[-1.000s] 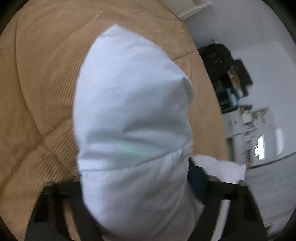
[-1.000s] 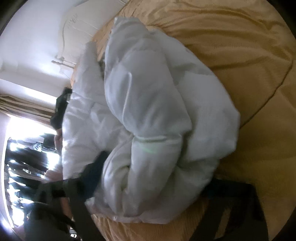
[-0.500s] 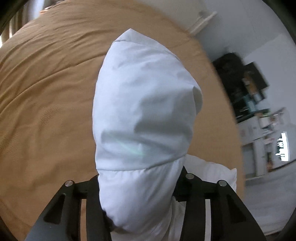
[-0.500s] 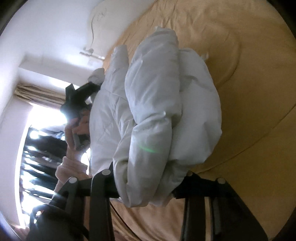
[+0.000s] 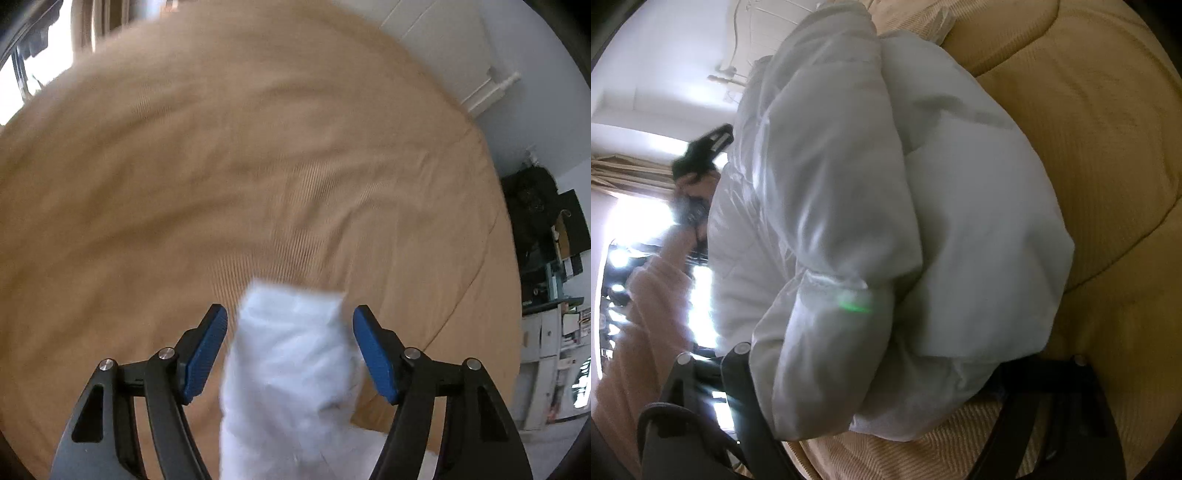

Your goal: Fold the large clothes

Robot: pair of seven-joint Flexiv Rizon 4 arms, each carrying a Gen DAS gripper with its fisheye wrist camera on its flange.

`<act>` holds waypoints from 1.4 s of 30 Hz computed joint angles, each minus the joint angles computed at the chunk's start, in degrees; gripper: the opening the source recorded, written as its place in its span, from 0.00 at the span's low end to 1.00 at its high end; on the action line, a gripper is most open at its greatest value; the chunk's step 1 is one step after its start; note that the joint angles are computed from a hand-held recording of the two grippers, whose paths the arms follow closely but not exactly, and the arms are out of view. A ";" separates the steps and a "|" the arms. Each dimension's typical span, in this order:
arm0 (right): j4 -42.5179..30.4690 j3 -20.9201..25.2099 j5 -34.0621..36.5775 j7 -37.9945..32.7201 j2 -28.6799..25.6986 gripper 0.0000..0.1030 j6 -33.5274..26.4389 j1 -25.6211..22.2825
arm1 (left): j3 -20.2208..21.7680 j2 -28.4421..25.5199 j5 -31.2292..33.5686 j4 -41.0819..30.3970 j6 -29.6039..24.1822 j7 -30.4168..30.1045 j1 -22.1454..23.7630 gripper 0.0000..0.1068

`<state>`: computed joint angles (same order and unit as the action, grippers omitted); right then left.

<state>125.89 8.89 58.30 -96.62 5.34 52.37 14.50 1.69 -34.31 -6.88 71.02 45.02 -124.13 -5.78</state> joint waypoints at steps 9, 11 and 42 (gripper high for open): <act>-2.48 -0.55 -8.53 8.90 4.23 0.80 -6.18 -0.90 | -1.82 25.79 7.21 26.93 8.12 7.59 -5.97 0.74; -1.79 -0.62 -14.56 11.34 8.13 0.80 -7.39 -1.48 | -2.61 30.15 16.04 31.46 5.83 3.46 -9.28 0.74; -9.37 7.03 -48.78 16.25 -3.13 0.00 3.71 5.67 | -7.31 33.32 25.43 44.83 8.99 -16.65 -15.81 0.84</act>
